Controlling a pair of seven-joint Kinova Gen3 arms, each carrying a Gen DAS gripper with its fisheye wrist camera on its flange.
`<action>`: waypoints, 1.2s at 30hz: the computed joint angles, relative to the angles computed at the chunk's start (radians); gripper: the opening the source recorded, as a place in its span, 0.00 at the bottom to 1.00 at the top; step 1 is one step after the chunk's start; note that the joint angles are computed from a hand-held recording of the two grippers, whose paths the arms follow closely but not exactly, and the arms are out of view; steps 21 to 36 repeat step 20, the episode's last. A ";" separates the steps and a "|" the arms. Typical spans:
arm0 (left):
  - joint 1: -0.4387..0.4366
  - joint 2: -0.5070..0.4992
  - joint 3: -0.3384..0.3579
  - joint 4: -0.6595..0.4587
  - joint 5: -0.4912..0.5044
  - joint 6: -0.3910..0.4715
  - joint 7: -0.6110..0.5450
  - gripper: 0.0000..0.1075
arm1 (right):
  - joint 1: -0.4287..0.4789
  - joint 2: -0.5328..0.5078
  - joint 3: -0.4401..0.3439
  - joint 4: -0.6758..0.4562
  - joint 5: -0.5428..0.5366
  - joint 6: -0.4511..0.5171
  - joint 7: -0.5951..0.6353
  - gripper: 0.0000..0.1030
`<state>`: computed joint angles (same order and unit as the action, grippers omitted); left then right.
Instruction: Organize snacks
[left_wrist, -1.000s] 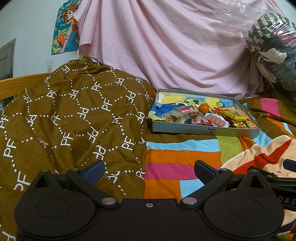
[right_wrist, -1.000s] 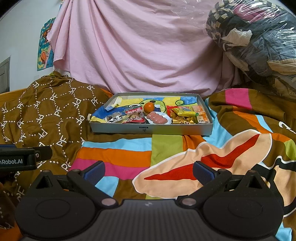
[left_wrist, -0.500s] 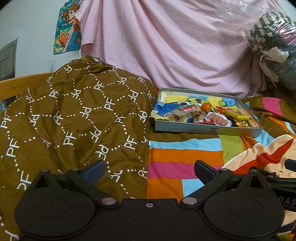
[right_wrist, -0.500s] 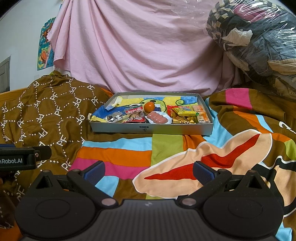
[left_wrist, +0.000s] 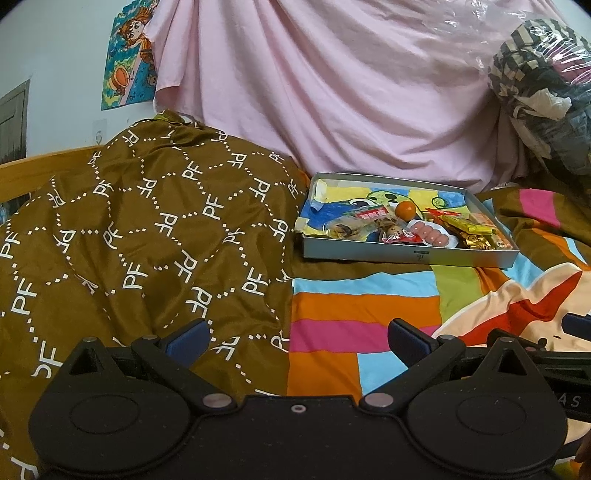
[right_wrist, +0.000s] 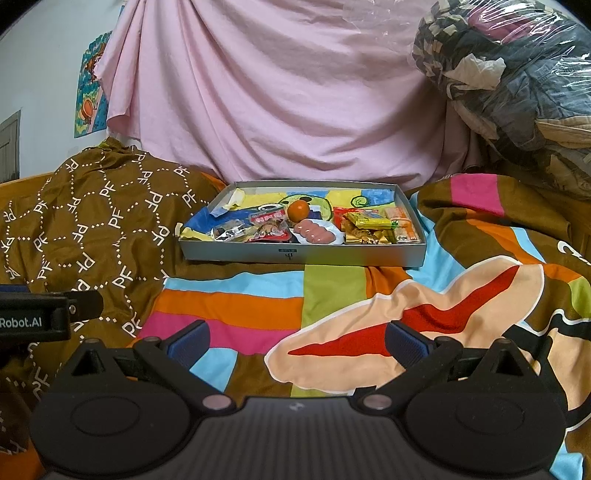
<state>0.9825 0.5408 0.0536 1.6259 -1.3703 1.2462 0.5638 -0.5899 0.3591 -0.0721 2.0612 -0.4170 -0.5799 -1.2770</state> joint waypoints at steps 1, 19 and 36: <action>0.000 0.000 0.000 -0.001 0.001 0.001 -0.001 0.95 | 0.001 -0.001 0.000 0.000 0.001 0.002 0.000 1.00; 0.003 0.007 -0.003 -0.011 0.007 0.012 -0.011 0.95 | 0.001 -0.001 0.000 -0.002 -0.001 0.006 0.003 1.00; 0.004 0.008 -0.003 -0.012 0.008 0.012 -0.011 0.95 | 0.001 -0.001 0.000 -0.002 -0.001 0.006 0.003 1.00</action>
